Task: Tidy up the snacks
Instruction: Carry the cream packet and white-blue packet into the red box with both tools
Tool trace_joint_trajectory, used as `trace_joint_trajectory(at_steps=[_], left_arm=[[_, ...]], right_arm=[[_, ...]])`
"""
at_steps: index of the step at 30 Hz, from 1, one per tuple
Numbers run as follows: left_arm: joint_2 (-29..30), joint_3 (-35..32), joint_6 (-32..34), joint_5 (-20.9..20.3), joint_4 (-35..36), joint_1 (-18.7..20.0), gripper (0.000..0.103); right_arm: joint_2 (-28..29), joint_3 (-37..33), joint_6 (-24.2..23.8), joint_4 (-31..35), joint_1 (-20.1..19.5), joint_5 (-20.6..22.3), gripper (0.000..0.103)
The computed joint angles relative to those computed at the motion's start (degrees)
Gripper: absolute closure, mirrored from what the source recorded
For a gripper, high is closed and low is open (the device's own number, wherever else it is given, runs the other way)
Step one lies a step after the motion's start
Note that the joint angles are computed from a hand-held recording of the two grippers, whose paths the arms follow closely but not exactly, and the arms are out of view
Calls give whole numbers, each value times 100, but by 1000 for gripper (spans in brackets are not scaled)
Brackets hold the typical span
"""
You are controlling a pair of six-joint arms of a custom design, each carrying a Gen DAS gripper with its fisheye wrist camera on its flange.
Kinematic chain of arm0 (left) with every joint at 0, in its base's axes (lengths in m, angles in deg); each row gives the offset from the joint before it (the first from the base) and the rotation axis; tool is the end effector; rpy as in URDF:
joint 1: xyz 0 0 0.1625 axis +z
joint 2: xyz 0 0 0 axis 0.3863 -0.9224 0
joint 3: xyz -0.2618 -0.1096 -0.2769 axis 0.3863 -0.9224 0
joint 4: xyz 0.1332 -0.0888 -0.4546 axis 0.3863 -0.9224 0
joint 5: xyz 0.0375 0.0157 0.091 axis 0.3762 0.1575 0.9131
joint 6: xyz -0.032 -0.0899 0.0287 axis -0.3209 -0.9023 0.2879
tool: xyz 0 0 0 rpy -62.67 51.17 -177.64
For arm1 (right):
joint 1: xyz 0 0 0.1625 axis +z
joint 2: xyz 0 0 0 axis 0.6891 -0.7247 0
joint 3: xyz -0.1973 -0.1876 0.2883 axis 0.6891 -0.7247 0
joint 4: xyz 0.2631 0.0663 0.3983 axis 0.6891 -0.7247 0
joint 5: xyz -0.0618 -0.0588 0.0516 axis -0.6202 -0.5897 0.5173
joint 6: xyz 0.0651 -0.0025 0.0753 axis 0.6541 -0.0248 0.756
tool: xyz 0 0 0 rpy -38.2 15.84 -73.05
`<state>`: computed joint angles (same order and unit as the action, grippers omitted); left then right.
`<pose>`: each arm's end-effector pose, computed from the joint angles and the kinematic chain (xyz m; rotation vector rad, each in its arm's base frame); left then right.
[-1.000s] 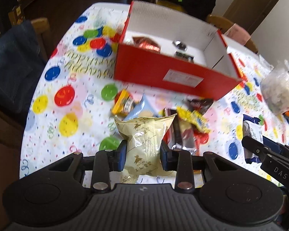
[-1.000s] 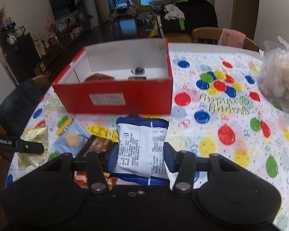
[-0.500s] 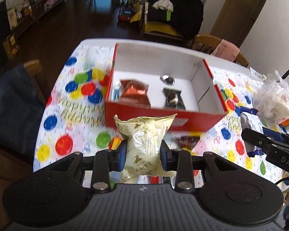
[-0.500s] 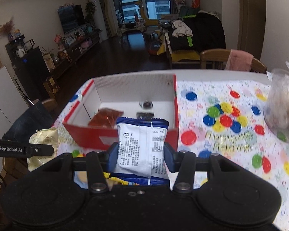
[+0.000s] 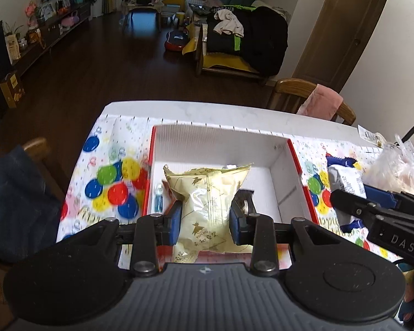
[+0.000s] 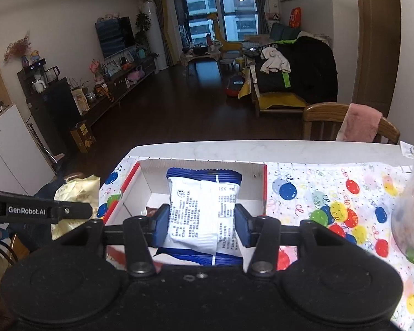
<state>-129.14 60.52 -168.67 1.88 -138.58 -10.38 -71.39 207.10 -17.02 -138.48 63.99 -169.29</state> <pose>-0.4071 -0.3001 0.1938 -0.0332 2.2977 -0.9463 0.2186 -0.3470 0.3692 0.9710 -2.5018 0.7681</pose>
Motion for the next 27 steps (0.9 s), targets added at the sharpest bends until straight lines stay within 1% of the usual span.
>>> trace_joint_trajectory(at_steps=[2,5,11,14,18,23,27], left_arm=[[98,-126,64,48,52,185,69],[155,-218,261,50,-80,462,69],[350,-351,550,-1,-318,981,69],[481,-407,737,-97,-458,1222,69],[697,-513,849,-188,-477,1483,69],[911,-622,941,-303,-464,1758,69],[1055,-696,1058,-398,-489,1958,69]], right_arm=[[271,-129,86,-56,-25,-7,55],[627,-300,186,-78,-55,-54,55],[1299,-531,108,-287,-147,-237,55],[1581,-634,98,-239,-194,-332,55],[1947,-801,261,-36,-196,-447,55],[2357,-917,256,3,-240,-521,55],[2746,-1039,150,-51,-270,-709,55]])
